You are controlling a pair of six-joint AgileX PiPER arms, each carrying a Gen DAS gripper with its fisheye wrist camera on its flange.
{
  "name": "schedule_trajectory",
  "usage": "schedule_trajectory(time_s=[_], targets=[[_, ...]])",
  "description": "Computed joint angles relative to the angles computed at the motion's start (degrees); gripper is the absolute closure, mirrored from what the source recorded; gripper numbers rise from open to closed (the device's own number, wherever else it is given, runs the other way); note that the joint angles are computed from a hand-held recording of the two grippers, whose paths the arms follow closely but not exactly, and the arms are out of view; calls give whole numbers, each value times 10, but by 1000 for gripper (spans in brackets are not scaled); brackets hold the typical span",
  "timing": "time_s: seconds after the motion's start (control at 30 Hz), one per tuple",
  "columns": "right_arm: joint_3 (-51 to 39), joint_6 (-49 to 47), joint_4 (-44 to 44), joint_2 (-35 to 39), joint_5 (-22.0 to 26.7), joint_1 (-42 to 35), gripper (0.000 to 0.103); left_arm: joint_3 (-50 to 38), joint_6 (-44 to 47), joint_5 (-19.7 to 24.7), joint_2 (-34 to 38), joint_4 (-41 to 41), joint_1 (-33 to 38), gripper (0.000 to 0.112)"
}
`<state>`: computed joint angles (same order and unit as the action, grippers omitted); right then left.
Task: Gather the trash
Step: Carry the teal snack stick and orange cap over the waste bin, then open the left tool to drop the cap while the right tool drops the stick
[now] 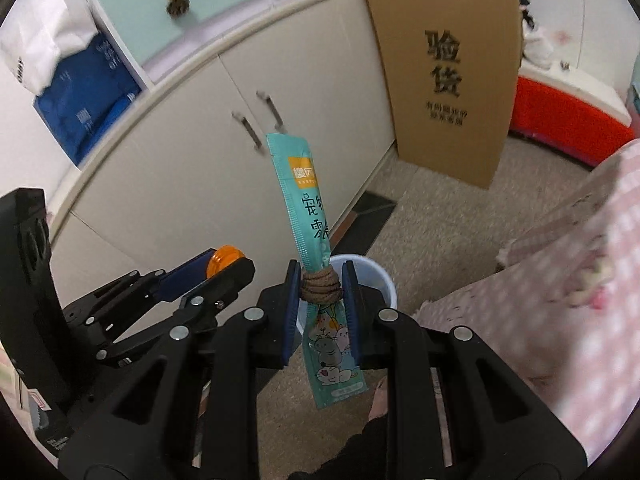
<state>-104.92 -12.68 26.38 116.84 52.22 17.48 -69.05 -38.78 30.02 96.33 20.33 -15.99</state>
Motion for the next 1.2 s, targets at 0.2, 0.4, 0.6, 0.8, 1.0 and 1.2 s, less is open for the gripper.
schedule_trajectory(time_s=[0.2,0.4,0.6,0.8,1.0,1.2], targets=[[-43,31,-12,52,0,15,82,5,62,-34,36,-58,53,83],[-58,43,-22,70,2,18,82,-16,55,-31,75,-68,83,47],[-55,47,-27,73,5,24,82,-3,71,-40,79,-94,97,45],[-44,49,-29,64,4,30,82,8,69,-38,67,-88,98,44],[-45,54,-34,63,5,39,82,22,70,-42,52,-87,102,43],[-70,64,-39,79,12,49,82,27,73,-42,46,-90,110,42]])
